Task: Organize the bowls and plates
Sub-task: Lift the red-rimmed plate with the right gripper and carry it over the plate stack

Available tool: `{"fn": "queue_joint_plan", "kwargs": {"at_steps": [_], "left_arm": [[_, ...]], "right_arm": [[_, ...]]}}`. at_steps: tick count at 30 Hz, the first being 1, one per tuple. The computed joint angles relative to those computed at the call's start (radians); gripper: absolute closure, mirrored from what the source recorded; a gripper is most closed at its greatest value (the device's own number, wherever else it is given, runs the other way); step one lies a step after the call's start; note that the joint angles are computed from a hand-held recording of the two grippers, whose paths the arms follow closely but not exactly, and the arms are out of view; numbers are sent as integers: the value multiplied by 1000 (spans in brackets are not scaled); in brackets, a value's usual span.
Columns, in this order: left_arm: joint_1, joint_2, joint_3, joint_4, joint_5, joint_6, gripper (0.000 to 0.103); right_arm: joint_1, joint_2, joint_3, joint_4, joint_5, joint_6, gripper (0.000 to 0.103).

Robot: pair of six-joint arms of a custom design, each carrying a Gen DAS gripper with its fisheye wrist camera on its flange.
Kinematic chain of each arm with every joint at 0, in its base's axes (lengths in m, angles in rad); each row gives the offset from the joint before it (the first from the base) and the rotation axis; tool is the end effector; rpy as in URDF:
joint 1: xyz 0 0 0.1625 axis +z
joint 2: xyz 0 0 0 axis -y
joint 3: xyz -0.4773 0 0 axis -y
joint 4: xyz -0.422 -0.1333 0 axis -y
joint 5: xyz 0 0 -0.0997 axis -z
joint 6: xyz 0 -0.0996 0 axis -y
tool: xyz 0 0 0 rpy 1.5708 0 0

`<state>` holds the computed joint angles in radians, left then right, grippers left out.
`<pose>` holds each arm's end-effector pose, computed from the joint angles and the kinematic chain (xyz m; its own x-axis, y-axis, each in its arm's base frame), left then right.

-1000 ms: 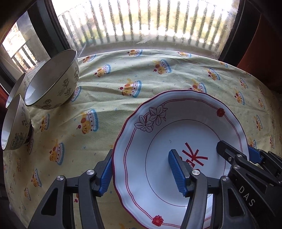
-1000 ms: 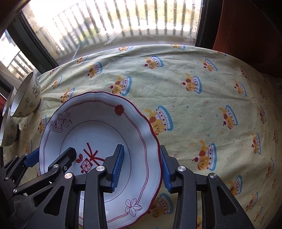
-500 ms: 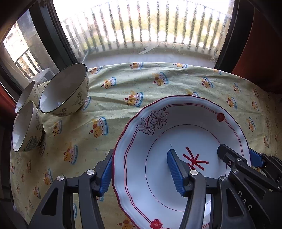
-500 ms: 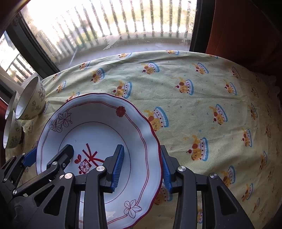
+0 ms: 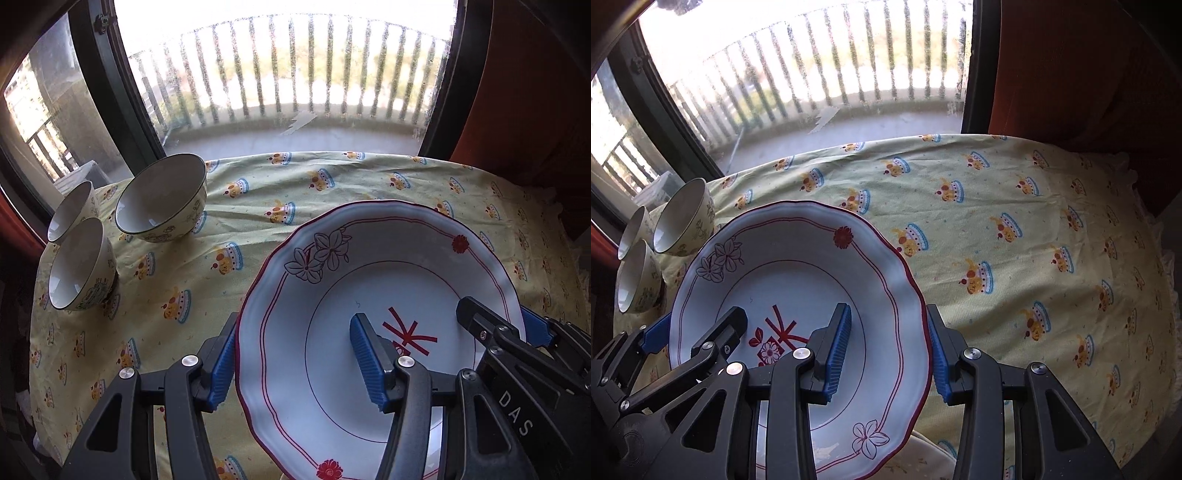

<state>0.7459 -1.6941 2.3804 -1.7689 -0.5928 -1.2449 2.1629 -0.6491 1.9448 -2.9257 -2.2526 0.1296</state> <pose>-0.0956 -0.3823 0.2729 -0.6444 -0.3519 -0.6789 0.1192 0.8307 -0.5438 0.3928 -0.4576 -0.0264 -0.7315 -0.2920 0.6162 -0.4665 0.8734 -0.1400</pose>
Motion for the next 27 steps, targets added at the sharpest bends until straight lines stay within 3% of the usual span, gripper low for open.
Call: {"fn": "queue_joint_plan", "kwargs": {"at_steps": [19,27], "left_arm": [[-249,-247,124,192,-153,-88,45],[-323,-262,146,261,-208,-172,45]], "right_arm": [[166,-94,194,80,-153,328,58],[178,-122,258,89,-136,367,58]]}}
